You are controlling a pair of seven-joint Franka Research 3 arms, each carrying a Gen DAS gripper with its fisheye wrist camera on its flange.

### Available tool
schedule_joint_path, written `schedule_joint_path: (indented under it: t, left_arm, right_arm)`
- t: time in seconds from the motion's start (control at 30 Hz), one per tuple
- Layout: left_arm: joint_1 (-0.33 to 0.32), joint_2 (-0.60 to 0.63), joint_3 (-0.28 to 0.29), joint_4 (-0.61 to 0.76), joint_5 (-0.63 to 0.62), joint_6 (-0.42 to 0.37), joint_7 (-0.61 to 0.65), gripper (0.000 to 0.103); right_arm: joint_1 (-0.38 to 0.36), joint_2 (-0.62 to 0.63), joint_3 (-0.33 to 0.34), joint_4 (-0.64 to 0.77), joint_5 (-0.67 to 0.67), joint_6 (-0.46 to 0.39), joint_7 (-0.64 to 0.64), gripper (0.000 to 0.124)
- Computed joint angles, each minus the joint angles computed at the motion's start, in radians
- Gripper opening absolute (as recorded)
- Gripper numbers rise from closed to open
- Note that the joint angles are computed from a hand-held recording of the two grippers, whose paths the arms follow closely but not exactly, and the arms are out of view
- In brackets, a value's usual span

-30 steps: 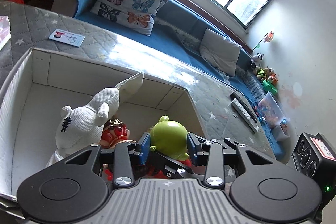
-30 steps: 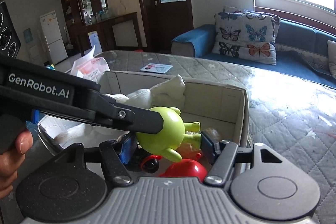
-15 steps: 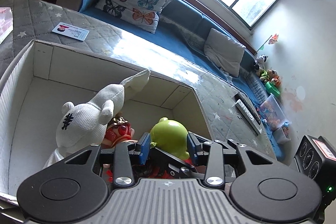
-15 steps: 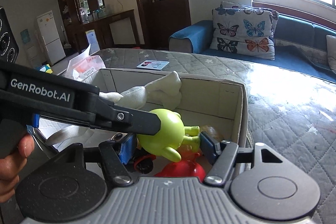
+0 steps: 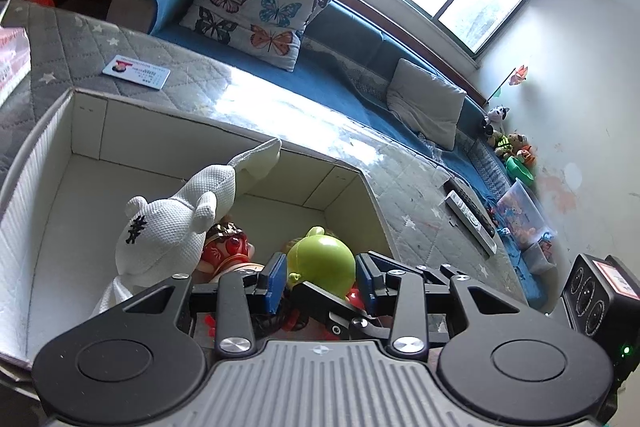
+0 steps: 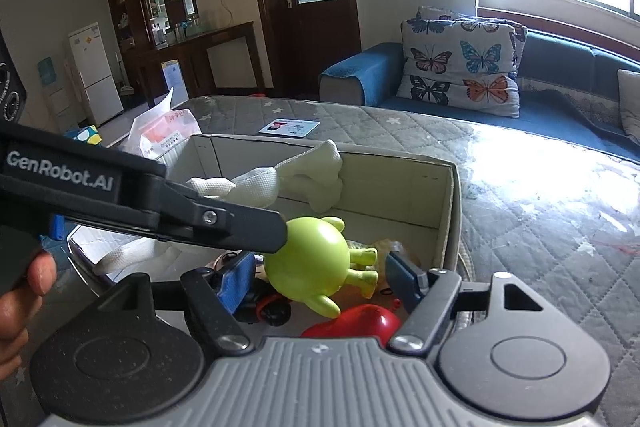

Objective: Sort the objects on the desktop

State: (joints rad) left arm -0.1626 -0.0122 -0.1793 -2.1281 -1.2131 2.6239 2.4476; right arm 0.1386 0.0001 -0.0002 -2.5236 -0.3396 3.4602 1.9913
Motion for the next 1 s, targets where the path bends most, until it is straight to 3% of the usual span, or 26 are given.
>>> schedule_joint_path:
  t: [0.43,0.53,0.7,0.8,0.9,1.0]
  left_arm:
    - [-0.064,-0.156,0.025,-0.152,-0.056,0.133,0.115,0.04]
    - [-0.095,-0.197,0.035,-0.197,-0.048,0.178,0.138,0.04]
    - [-0.154,-0.255,0.055,-0.269,-0.045,0.259,0.179,0.04]
    - [-0.207,-0.283,0.073,-0.307,-0.091,0.335,0.268,0.04]
    - [-0.253,-0.305,0.09,-0.336,-0.158,0.395,0.363,0.04]
    - [-0.271,-0.324,0.096,-0.365,-0.203,0.421,0.415,0.04]
  right_arm:
    - [0.095,-0.129,-0.023,-0.134,0.212,0.031,-0.145,0.081]
    - [0.091,-0.174,0.028,-0.177,0.336,0.035,-0.229,0.087]
    - [0.124,-0.23,0.05,-0.231,0.456,0.035,-0.303,0.095]
    - [0.126,-0.263,0.093,-0.264,0.54,0.041,-0.349,0.101]
    - [0.09,-0.29,0.193,-0.29,0.667,0.044,-0.422,0.103]
    - [0.112,-0.31,0.203,-0.313,0.717,0.037,-0.445,0.103]
